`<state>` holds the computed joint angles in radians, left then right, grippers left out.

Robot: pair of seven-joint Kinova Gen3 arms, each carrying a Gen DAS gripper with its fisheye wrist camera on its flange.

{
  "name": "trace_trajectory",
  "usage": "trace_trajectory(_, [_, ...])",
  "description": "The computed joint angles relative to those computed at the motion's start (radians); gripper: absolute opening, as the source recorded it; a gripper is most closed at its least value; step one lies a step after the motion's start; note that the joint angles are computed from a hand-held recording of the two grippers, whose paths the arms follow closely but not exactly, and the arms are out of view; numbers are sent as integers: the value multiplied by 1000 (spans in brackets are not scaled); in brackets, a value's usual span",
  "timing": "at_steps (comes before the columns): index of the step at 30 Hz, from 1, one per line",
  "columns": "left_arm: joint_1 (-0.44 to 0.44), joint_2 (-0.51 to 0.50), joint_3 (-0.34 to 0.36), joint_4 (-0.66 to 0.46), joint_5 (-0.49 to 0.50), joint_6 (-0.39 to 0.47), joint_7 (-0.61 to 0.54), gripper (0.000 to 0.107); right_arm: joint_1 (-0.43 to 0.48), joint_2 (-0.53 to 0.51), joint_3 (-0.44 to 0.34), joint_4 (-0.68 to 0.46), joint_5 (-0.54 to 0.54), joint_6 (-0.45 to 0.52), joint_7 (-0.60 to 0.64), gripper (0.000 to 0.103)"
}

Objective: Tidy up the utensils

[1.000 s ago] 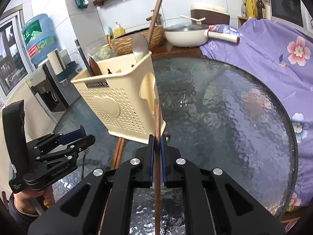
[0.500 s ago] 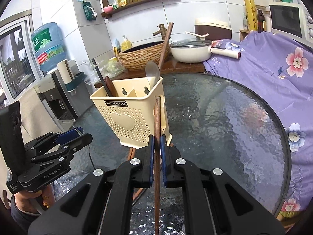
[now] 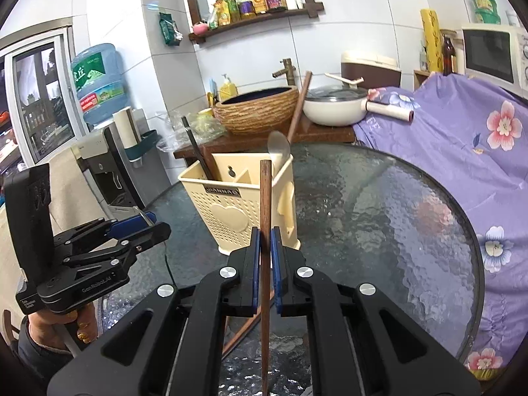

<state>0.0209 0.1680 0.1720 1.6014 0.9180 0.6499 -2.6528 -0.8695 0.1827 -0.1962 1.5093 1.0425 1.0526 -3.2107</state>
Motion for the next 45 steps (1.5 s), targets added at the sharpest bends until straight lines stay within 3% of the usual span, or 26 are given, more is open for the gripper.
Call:
trace_trajectory(15, [-13, -19, -19, -33, 43, 47, -33, 36, -27, 5, -6, -71, 66, 43, 55, 4])
trace_trajectory(25, [-9, -9, -17, -34, 30, 42, -20, 36, 20, 5, 12, -32, -15, -14, 40, 6])
trace_trajectory(28, [-9, -8, -15, -34, 27, 40, -16, 36, 27, 24, 20, -39, -52, 11, 47, 21])
trace_trajectory(30, [-8, -8, -15, -33, 23, 38, -14, 36, 52, 34, 28, -38, -104, 8, 49, 47])
trace_trajectory(35, [-9, -3, -13, -32, 16, 37, -9, 37, 102, 48, 60, -10, -198, -33, 37, 47])
trace_trajectory(45, [-15, 8, -9, -37, 14, 36, -1, 37, 211, 165, 141, -97, -371, -123, 176, 47])
